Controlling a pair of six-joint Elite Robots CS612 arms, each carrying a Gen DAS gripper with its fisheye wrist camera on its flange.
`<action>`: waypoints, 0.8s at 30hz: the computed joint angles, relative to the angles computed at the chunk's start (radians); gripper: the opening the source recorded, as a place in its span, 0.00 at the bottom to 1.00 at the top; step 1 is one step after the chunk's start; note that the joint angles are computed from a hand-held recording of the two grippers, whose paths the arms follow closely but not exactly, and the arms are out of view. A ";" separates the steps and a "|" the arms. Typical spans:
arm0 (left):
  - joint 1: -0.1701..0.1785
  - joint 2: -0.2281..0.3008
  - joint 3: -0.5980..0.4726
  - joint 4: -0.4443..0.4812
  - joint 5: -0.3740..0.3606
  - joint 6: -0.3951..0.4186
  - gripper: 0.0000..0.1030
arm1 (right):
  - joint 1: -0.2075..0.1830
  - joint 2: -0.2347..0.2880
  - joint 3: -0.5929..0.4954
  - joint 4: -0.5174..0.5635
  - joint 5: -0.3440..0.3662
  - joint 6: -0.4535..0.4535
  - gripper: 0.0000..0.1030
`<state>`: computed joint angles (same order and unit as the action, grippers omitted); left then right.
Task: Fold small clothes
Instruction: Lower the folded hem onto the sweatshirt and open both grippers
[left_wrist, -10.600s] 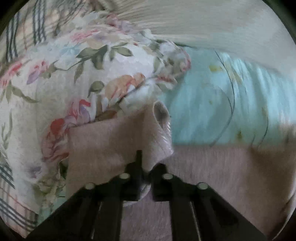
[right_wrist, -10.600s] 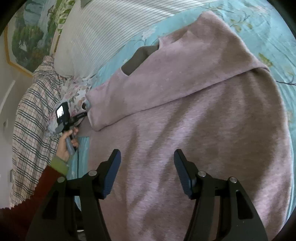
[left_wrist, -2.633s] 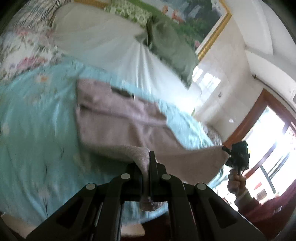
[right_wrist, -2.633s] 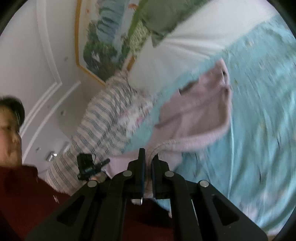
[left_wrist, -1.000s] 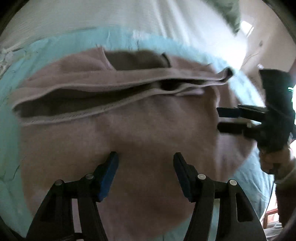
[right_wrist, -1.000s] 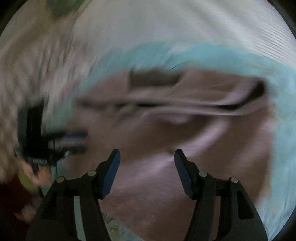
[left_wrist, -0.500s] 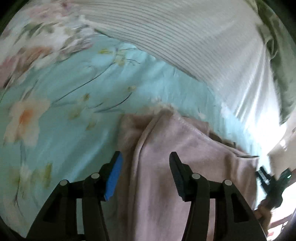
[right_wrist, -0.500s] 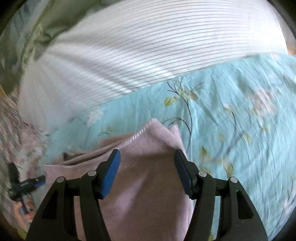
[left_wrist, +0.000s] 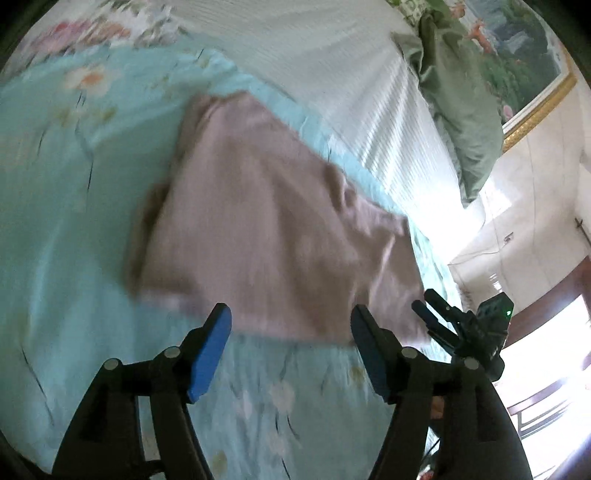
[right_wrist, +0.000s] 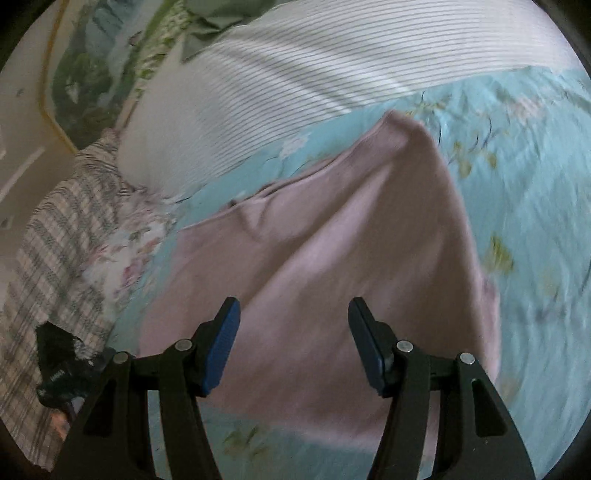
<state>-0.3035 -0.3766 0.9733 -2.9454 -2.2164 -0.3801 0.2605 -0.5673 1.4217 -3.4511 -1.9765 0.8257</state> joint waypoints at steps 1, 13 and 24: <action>0.000 -0.003 0.020 -0.011 -0.007 -0.022 0.66 | 0.009 0.007 -0.001 -0.009 -0.002 0.011 0.60; -0.016 0.079 -0.069 -0.069 0.065 -0.286 0.71 | 0.042 0.016 -0.007 -0.026 0.016 0.035 0.60; -0.023 0.150 -0.239 0.011 0.256 -0.338 0.24 | 0.029 0.012 -0.010 -0.039 0.044 0.026 0.60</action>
